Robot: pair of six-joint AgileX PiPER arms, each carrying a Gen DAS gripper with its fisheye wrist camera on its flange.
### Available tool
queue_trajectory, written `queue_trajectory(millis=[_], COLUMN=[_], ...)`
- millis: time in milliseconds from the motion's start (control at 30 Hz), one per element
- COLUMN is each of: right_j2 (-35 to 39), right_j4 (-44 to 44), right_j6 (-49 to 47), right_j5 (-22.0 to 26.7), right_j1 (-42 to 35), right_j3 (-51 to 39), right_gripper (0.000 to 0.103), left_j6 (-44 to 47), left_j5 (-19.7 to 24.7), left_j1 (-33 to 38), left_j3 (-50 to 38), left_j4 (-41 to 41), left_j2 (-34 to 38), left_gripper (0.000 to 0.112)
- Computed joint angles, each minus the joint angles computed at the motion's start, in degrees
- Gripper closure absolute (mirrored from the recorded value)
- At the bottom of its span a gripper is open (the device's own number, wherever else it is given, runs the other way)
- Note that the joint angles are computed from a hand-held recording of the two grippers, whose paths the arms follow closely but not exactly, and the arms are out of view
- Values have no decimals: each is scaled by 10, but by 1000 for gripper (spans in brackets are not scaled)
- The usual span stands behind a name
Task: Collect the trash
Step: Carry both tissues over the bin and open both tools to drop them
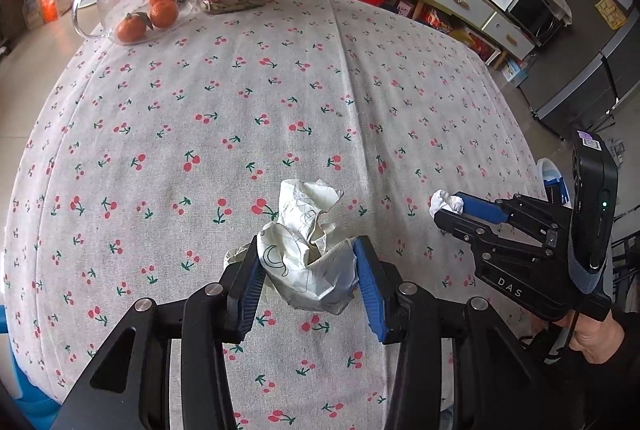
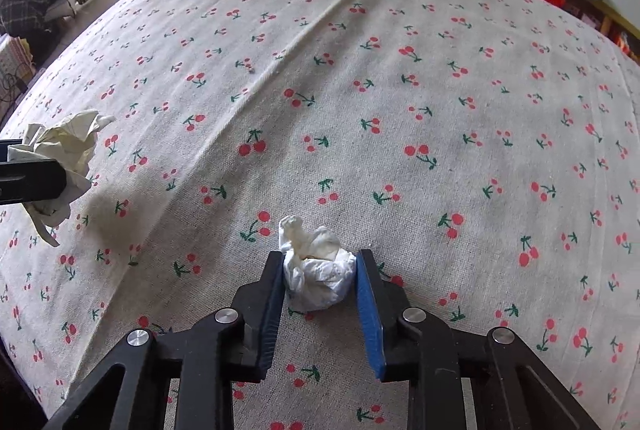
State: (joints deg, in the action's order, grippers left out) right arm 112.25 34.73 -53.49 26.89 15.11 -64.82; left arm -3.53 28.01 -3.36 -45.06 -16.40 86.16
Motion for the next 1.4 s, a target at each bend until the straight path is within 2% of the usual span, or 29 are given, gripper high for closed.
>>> queue_trajectory(millis=[233,400,600,700,833,900,1100,1300,1400], right_j2=[-11,-30,-41,-38,-33,-20,36,106,143], right_j4=[-2,15,28,27,26,27,20,-1,-12], right_j6=[15,7,1,-5,-26,-28,-18,8,33], right_j5=[14,42,88,129,168,190,251,304,331], right_j1=[-30,-81,-176,-235,-316,-356,-463,-533,-557], right_j3=[-3,-14,-47,-77,-119,-148,-250,-363,-421], right_gripper=[72,72,72,72,72,72,72,72,72], left_j6=[-32,-71,-116,-150,-158,-174,-243,-237,-228], left_j5=[5,10,15,15,15,18,53,100,135], left_j1=[-29,-66,-114,-137,-158,-178,-244,-288,-310], left_j3=[-28,-64,-119,-148,-193,-219,-324,-465,-564], left_j4=[15,38,62,78,51,64,142,129,121], left_j2=[9,25,59,80,106,118,186,294,359], left_gripper=[66,66,66,66,66,66,66,66,66])
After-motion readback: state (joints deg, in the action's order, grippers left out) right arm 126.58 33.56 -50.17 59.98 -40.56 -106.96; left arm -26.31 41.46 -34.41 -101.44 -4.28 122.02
